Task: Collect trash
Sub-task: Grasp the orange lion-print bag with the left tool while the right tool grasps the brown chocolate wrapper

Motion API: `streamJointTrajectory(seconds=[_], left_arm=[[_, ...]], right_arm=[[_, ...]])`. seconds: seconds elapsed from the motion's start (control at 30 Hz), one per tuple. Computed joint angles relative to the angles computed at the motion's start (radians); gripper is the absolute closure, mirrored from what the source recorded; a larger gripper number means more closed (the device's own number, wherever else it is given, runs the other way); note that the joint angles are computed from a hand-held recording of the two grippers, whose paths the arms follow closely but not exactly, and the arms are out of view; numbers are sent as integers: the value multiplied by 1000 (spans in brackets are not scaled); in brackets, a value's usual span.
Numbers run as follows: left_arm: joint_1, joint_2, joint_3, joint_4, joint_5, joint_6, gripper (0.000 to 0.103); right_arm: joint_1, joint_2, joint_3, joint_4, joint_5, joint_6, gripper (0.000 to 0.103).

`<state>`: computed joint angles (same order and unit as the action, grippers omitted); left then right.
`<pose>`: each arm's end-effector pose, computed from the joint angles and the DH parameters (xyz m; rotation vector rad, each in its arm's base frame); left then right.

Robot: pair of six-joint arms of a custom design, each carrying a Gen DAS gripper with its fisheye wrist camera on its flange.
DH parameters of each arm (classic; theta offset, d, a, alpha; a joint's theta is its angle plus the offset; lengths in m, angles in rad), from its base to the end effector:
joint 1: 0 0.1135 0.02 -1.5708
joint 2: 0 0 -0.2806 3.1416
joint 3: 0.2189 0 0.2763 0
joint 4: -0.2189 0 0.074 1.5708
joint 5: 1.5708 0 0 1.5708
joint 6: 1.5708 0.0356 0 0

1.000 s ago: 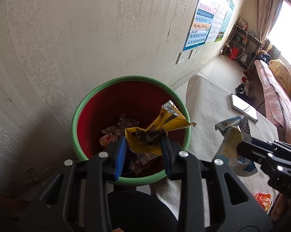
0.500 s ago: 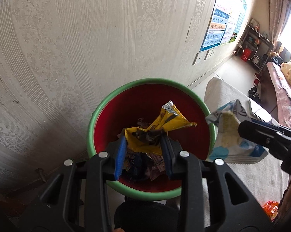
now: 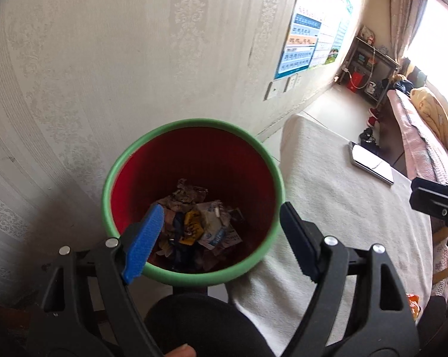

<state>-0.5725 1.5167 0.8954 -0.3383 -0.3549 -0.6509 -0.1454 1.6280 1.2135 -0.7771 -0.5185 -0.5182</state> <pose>0.2762 -0.1633 0.1975 -0.2340 2.4370 -0.0840 0.3448 -0.0327 0.2425 -0.6069 2.5099 0.4854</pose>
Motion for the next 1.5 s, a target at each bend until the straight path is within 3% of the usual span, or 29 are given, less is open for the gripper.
streamJointTrajectory(seconds=[0.3, 0.53, 0.7, 0.93, 1.07, 1.17, 1.23, 1.5], left_arm=[[-278, 195, 176, 11, 116, 35, 26], [-404, 337, 307, 16, 287, 44, 26], [-448, 418, 400, -21, 380, 105, 24], [-489, 530, 476, -49, 560, 107, 22], [-506, 623, 548, -100, 584, 113, 22], [-488, 643, 540, -93, 594, 69, 38], [-466, 622, 505, -58, 599, 38, 41], [-391, 515, 407, -52, 435, 10, 44]], right_arm=[[-450, 29, -139, -114, 184, -270, 41], [-622, 102, -180, -177, 304, -420, 41], [-642, 131, -155, -235, 271, -432, 47], [-703, 155, -94, -239, 247, -382, 42], [-726, 164, -72, -223, 238, -341, 42], [-724, 160, -75, -231, 245, -366, 42], [-700, 156, -93, -222, 244, -360, 42], [-696, 140, -144, -257, 242, -410, 34]])
